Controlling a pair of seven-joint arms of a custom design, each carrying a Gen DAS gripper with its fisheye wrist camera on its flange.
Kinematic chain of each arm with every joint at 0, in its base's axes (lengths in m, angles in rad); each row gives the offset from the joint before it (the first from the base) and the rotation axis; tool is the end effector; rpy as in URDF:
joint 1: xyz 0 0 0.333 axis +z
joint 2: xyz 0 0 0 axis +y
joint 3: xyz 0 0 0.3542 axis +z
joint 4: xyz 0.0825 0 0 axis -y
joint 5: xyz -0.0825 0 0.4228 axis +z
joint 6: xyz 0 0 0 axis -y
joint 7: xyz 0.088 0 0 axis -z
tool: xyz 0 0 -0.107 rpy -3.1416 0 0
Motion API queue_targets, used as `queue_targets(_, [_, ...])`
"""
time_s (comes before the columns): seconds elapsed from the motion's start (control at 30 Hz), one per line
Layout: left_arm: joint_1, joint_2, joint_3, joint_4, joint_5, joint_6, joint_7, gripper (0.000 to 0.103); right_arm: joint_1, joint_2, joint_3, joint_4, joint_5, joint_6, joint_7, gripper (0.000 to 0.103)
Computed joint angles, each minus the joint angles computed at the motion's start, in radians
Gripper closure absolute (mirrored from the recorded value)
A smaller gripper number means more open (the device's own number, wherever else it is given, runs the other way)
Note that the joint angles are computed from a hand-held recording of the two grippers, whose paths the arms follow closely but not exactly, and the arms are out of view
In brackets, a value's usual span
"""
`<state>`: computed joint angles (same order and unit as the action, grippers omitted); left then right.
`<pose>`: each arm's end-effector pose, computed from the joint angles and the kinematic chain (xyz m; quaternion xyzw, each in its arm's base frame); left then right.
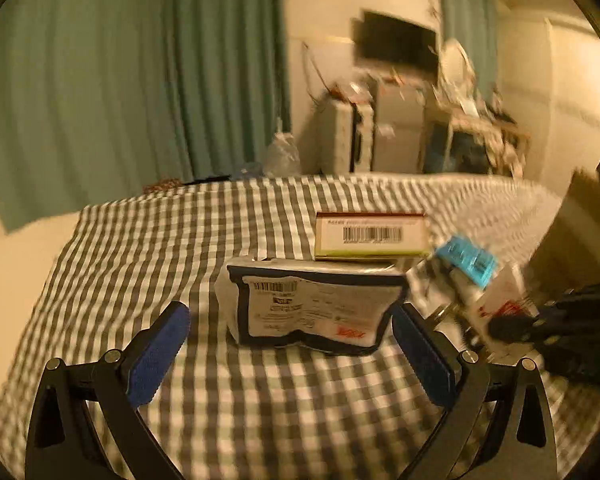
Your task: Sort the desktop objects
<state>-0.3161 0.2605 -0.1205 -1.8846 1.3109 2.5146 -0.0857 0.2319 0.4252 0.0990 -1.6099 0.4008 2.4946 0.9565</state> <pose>0.6222 -0.2933 0.4217 -0.7022 0.5461 -0.2580 0.3769 0.7252 0.2346 0.4500 -0.8622 0.4217 -0.0747 0.2706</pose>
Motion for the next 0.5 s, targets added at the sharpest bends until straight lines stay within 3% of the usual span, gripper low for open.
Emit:
queue_targets(0.1, [0.042, -0.005, 0.012, -0.025, -0.032, 0.102, 0.057, 0.0, -0.022, 0.028, 0.009, 0.047, 0.043, -0.084, 0.025, 0.095])
queue_targets(0.2, [0.084, -0.004, 0.029, -0.044, -0.076, 0.2, 0.052, 0.0, -0.004, 0.028, -0.005, 0.049, 0.003, -0.059, 0.02, 0.095])
queue_targets(0.33, [0.116, 0.031, 0.06, -0.018, -0.073, 0.309, 0.099, 0.0, -0.003, 0.028, -0.01, 0.052, -0.006, -0.1, 0.042, 0.094])
queue_targets(0.4, [0.103, 0.055, 0.077, 0.015, -0.036, 0.312, 0.143, 0.0, -0.002, 0.031, -0.014, 0.054, -0.011, -0.108, 0.056, 0.094])
queue_targets(0.5, [0.065, 0.107, 0.084, 0.092, 0.007, 0.208, 0.242, 0.0, 0.008, 0.03, -0.023, 0.037, -0.033, -0.074, 0.066, 0.094])
